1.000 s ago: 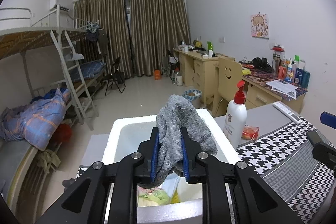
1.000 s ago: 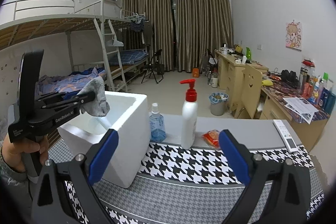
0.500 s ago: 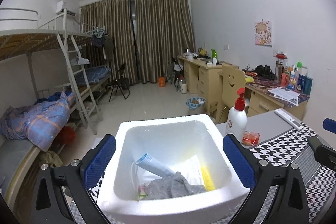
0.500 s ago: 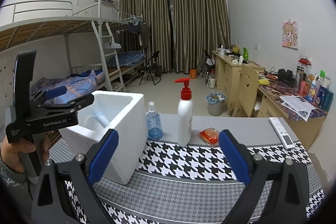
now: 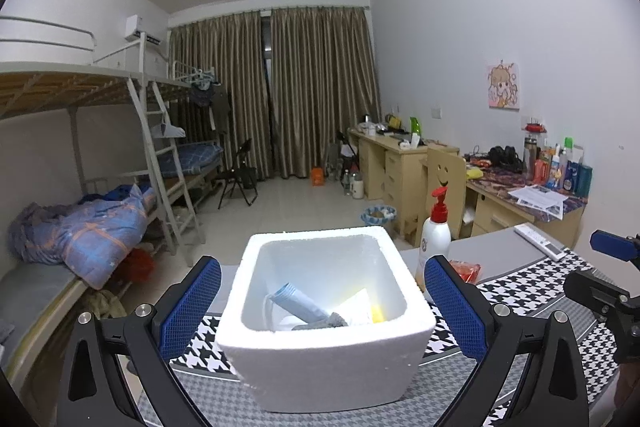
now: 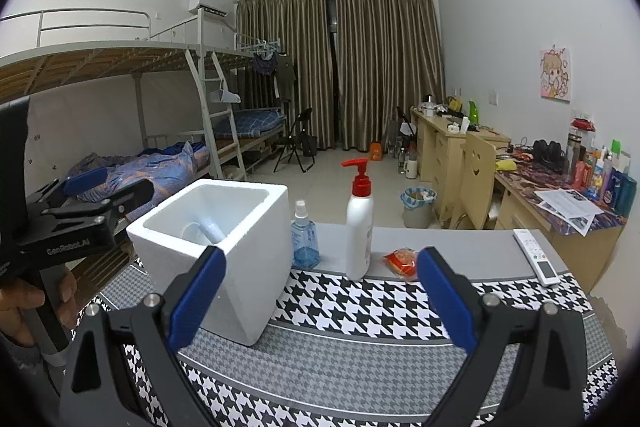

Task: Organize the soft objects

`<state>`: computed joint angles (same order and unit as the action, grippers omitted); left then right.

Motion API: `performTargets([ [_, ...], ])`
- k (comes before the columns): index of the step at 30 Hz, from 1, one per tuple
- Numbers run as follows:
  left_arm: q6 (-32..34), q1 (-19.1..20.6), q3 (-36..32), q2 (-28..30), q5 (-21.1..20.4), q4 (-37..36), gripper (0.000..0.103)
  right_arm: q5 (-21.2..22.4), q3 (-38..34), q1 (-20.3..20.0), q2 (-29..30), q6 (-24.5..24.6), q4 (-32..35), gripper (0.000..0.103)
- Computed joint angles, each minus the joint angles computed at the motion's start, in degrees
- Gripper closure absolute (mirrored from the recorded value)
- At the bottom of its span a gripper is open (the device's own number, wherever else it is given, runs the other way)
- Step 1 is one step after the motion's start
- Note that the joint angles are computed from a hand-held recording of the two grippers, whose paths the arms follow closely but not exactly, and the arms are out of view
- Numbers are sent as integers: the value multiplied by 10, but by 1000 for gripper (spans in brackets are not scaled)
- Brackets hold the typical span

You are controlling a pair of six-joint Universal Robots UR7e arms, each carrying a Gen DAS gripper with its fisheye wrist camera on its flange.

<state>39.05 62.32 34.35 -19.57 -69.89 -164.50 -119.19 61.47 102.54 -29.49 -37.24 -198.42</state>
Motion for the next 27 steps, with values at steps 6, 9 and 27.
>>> performTargets([
  [6,-4,-3,74,-37,-6,-43,1,7,30,3,-12,-10,-31,5],
  [9,-1,-3,108,-52,-11,-58,1,12,50,5,-18,-17,-53,5],
  [27,16,-10,298,-130,-14,-221,1,32,133,7,-40,-18,-130,3],
])
